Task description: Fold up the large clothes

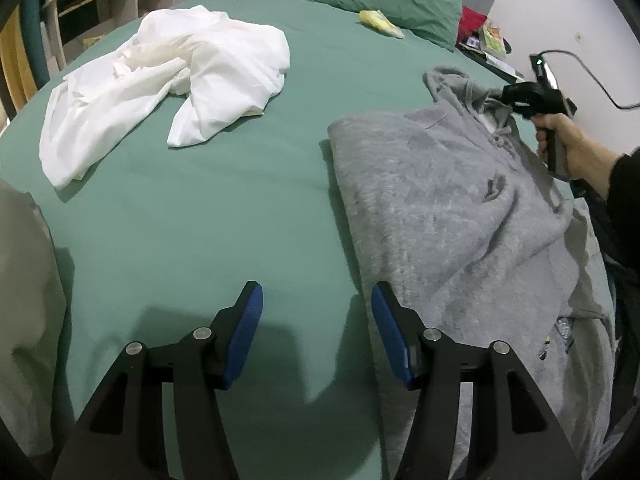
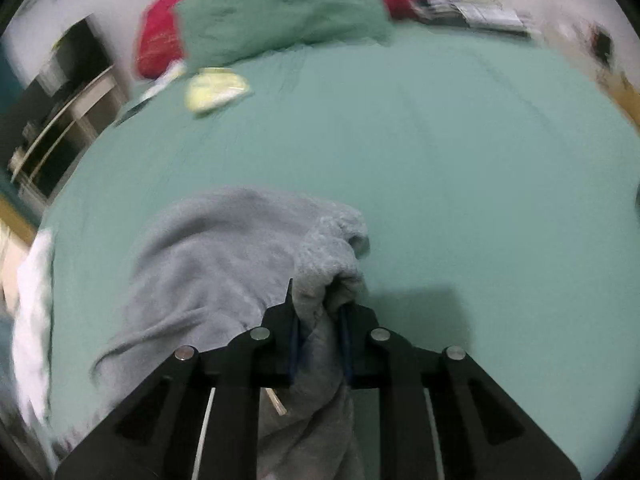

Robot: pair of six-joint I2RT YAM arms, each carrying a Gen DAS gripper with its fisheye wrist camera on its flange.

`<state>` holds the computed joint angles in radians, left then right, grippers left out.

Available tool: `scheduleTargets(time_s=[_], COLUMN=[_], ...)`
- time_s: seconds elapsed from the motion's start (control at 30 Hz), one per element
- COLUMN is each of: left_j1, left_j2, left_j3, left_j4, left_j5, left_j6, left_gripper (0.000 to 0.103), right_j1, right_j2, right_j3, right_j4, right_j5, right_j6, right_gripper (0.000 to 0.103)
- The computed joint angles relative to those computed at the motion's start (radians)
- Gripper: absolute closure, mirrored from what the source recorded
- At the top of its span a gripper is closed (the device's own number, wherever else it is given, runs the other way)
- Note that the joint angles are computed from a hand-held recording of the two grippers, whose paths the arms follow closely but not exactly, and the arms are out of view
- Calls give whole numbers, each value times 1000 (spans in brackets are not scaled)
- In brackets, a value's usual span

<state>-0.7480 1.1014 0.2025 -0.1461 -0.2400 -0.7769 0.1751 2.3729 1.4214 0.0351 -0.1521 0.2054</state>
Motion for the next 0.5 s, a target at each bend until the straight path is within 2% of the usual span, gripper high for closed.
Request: scheduleTargets(time_s=[0.17, 0.27, 0.4, 0.47, 0.5], left_j1=[-64, -102, -174, -270, -312], left_j2=[-69, -105, -186, -219, -233], left_j3=[35, 55, 71, 95, 104], left_j4=[-95, -137, -206, -274, -302], left_j5=[-51, -54, -44, -98, -120], left_j6=[-26, -61, -127, -175, -199], left_gripper=[43, 43, 43, 43, 43], right_j1=[108, 216, 450, 665, 732], right_j2=[-348, -573, -842, -917, -930], right_j3=[-325, -539, -834, -988, -1030], right_j4=[96, 145, 186, 195, 193], right_j5=[133, 265, 432, 607, 649], right_j6=[-180, -285, -410, -426, -407], right_gripper=[87, 87, 87, 86, 85])
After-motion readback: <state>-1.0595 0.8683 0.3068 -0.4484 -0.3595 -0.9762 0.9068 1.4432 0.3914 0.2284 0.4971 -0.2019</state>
